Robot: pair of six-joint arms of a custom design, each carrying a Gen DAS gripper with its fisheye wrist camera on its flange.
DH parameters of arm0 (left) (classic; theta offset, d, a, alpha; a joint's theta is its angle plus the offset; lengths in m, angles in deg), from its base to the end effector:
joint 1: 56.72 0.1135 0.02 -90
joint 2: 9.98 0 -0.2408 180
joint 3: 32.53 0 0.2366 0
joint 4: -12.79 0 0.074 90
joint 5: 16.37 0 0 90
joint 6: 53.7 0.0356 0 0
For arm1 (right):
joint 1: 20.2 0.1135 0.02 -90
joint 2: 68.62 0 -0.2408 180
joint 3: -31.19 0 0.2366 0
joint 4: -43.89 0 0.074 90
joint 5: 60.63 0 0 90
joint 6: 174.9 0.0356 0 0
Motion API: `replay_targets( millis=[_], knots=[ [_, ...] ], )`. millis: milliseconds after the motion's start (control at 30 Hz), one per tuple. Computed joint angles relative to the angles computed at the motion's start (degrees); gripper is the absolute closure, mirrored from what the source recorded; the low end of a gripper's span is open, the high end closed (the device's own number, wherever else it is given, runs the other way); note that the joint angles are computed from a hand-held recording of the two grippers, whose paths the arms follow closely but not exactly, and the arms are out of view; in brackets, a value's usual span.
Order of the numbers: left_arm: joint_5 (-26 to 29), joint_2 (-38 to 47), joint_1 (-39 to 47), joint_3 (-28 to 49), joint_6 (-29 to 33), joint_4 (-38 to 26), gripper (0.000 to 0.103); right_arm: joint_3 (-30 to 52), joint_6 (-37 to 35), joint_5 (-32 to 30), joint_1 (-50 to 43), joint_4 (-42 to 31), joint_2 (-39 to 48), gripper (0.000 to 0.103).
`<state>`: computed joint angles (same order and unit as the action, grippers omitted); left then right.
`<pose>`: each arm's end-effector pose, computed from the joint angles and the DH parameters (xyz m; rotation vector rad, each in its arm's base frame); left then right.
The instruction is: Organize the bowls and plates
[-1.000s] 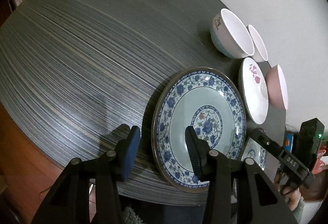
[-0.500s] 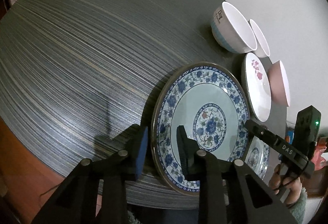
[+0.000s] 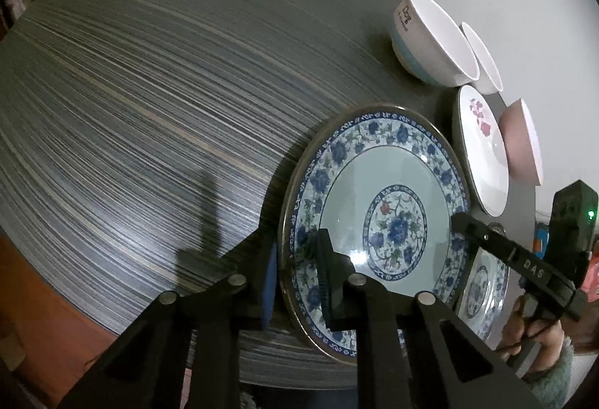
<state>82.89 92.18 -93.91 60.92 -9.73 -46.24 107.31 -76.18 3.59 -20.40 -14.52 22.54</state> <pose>0.2721 -0.2137 0.2121 -0.1778 2.9007 -0.5556 0.2836 0.0145 0.1912 0.1254 2.8119 0.6724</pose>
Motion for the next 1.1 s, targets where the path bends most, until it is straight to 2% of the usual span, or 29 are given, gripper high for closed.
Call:
replay_targets(
  millis=[300,600,733,1100],
  knots=[
    [-7.0,-2.0,0.0,1.3,2.5,-2.4,0.088,-5.4,4.8,1.2,3.5,3.4,-5.7,0.086],
    [-9.8,-3.8,2.2,1.5,3.8,-4.3,0.089,-12.0,12.0,2.8,8.0,7.2,-14.4,0.086],
    [-9.3,-4.5,3.6,0.2,4.5,-3.4,0.089,-13.8,15.1,4.1,10.1,8.4,-16.6,0.086],
    [-11.0,-3.6,3.2,0.2,6.2,-4.3,0.087,-15.4,15.0,3.3,10.4,8.4,-16.6,0.086]
  ],
)
